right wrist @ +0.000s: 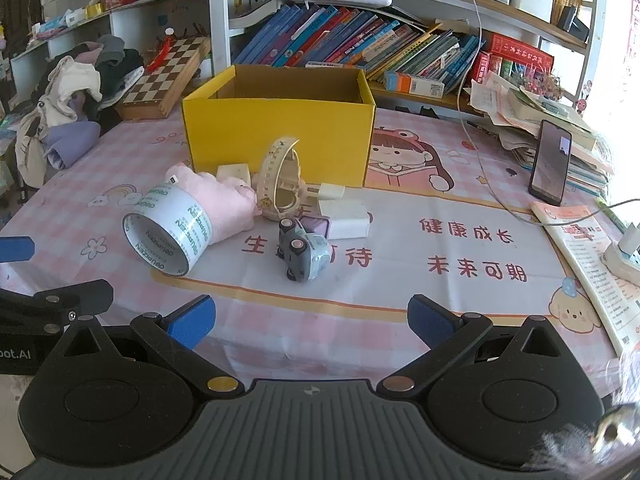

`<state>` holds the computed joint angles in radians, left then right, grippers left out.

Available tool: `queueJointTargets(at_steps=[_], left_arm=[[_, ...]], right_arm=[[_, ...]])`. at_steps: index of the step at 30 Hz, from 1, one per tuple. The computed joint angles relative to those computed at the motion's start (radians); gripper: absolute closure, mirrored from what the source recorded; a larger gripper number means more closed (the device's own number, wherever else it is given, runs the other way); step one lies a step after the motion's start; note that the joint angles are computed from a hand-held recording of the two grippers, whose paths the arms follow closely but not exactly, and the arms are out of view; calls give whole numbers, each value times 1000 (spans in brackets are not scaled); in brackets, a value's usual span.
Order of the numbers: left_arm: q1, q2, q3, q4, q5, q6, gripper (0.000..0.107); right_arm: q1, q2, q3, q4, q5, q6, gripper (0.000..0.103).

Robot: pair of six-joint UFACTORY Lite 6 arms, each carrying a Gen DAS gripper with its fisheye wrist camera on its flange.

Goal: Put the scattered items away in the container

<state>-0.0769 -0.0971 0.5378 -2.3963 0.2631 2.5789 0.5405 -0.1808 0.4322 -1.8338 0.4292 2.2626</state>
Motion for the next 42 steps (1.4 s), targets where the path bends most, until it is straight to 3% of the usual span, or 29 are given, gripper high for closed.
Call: queueJointTargets(at_steps=[5,7,10,14,23,42], left_arm=[[-19,22,25,-32,-26,19,4],[2,20,31,59,-10,-62,4],[26,-9,-26,42,40,-23,4],[23,6,8,113,14,-105,4],[29,12,14,127,8,-117,4],[33,-8,5,176,19,-155,4]], right_arm=[[3,-6,-3,-11,18,-1,0],[6,12,5,-29,25,20,0],[20,3,-2,-14,33,10,0],[11,34,3,-74,36,65,0],[15,-11,3,24,15,-23,0],[5,-4,13,15,-3,-38,0]])
